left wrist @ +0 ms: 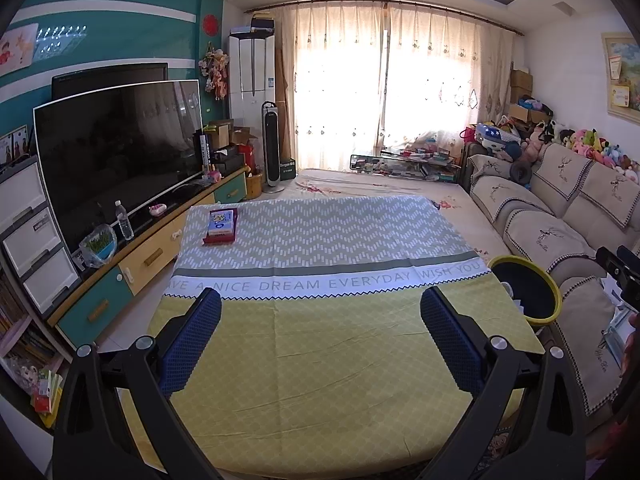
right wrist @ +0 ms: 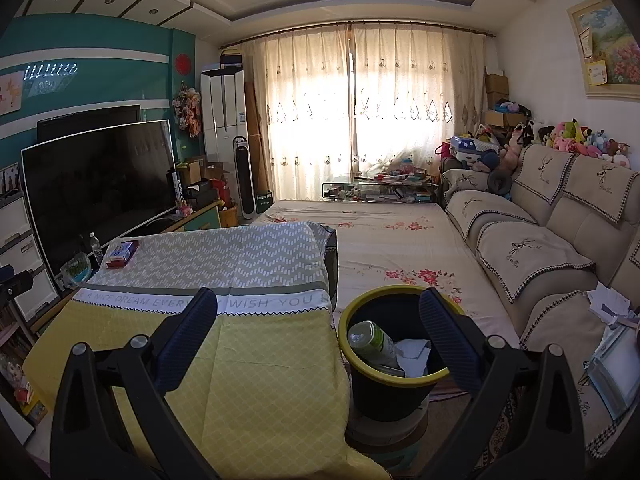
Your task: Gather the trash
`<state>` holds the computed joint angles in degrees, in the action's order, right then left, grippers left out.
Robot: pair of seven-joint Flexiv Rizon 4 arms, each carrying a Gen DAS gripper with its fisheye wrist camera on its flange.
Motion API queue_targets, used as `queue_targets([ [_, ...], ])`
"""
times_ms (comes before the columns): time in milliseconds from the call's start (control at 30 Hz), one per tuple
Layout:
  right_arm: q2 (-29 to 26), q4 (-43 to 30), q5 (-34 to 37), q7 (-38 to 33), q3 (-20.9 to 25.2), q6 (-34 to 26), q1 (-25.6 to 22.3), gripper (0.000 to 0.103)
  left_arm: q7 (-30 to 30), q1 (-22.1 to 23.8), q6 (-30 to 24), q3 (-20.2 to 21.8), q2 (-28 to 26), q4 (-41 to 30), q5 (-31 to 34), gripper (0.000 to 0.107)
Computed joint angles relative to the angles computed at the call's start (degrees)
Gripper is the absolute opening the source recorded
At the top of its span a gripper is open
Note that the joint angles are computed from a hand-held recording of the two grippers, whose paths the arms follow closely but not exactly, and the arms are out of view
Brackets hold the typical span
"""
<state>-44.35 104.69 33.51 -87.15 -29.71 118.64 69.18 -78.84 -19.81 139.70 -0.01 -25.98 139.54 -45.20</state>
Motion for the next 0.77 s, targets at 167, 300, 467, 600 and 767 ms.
queue_targets([
  [167, -0.26, -0.28, -0.23, 0.32, -0.17, -0.69, 0.03, 0.096, -0.51, 0.75, -1.07, 0.16, -0.37, -0.38, 0.87, 0.098],
  [300, -0.36, -0.23, -0.98, 0.99, -0.21, -1.00, -0.08, 0.096, -1.92, 1.73, -2.08, 0.12, -0.53, -0.74, 2.69, 0.098],
  [467, -0.73, -1.08, -2.74, 2.14, 0.00, -1.69, -0.86, 0.096, -4.28, 3.29, 0.36, 0.59, -2.33, -1.64, 7.68, 0.098],
  [600, -1.54, -4.53, -7.09, 3.32, 1.93, -3.73, -3.54, 0.096, 0.09, 3.37, -3.06, 1.59, -3.14, -4.91, 4.30, 0.098],
  [767, -6.70, -19.30, -20.12, 8.06, 10.77, -14.56, -14.02, 0.096, 4.43, 6.52, -14.09, 4.89, -8.11, -14.10, 1.84, 0.098],
])
